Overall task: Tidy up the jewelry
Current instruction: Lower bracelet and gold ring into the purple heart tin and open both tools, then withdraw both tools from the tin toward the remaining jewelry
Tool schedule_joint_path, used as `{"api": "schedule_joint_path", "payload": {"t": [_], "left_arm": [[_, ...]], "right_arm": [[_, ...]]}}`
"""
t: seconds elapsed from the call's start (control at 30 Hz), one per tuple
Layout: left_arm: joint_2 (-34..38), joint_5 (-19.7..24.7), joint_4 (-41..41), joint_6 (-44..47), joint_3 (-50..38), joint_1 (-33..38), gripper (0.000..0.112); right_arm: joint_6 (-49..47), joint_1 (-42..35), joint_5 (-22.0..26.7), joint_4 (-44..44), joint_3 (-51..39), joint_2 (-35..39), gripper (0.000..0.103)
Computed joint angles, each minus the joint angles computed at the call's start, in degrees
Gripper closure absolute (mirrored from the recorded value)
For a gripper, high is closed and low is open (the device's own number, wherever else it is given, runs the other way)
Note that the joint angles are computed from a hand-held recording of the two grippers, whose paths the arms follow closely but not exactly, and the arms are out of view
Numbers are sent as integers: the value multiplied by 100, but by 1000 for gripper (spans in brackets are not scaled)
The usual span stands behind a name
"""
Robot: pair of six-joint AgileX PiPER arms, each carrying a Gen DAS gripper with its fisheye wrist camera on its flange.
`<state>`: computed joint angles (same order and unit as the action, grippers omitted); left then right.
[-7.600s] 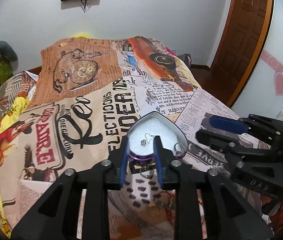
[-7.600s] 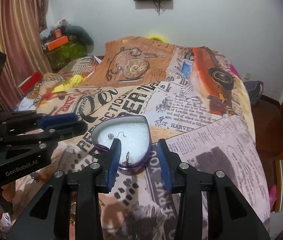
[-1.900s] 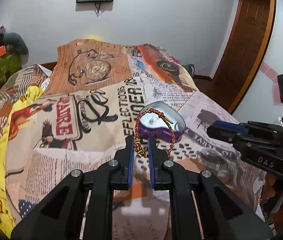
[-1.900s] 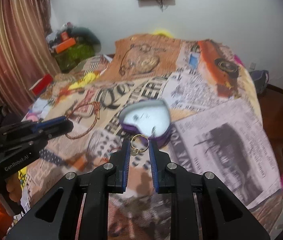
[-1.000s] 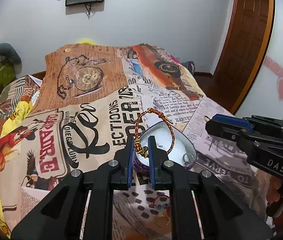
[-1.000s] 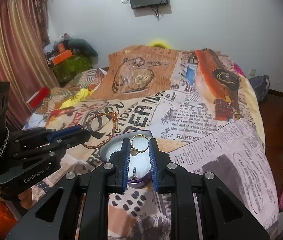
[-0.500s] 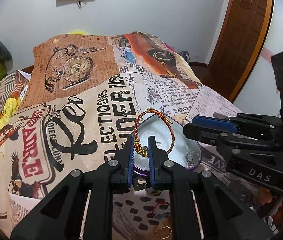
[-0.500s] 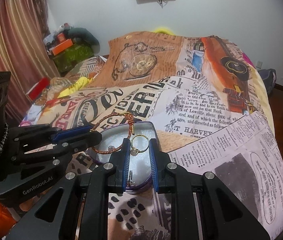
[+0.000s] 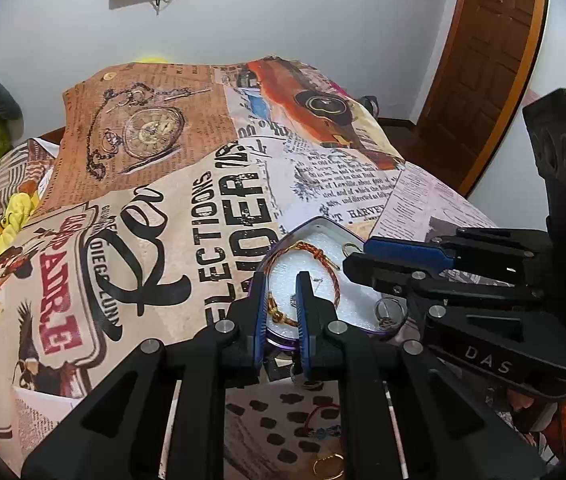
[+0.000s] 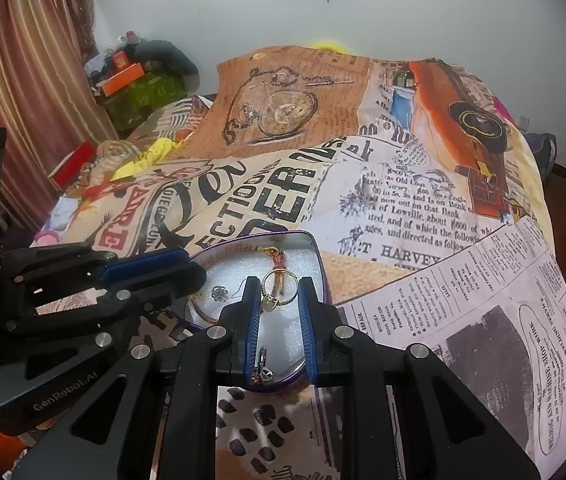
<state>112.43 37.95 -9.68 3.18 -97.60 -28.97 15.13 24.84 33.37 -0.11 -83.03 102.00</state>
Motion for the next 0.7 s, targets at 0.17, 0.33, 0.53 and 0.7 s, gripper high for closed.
{"api": "schedule_joint_path", "payload": {"t": [0.17, 0.33, 0.53, 0.7], "left_arm": [[-58, -17, 4, -28, 57, 35, 100], [-174, 0, 112, -140, 135, 62, 100], [-365, 62, 187, -277, 305, 112, 100], [-674, 27, 277, -328, 552, 95, 100]], "right_arm": [[112, 52, 95, -149, -74, 38, 86], [-249, -40, 343, 333, -208, 87, 85], [-14, 45, 376, 121, -113, -113, 82], [333, 212, 469, -304, -116, -298, 82]]}}
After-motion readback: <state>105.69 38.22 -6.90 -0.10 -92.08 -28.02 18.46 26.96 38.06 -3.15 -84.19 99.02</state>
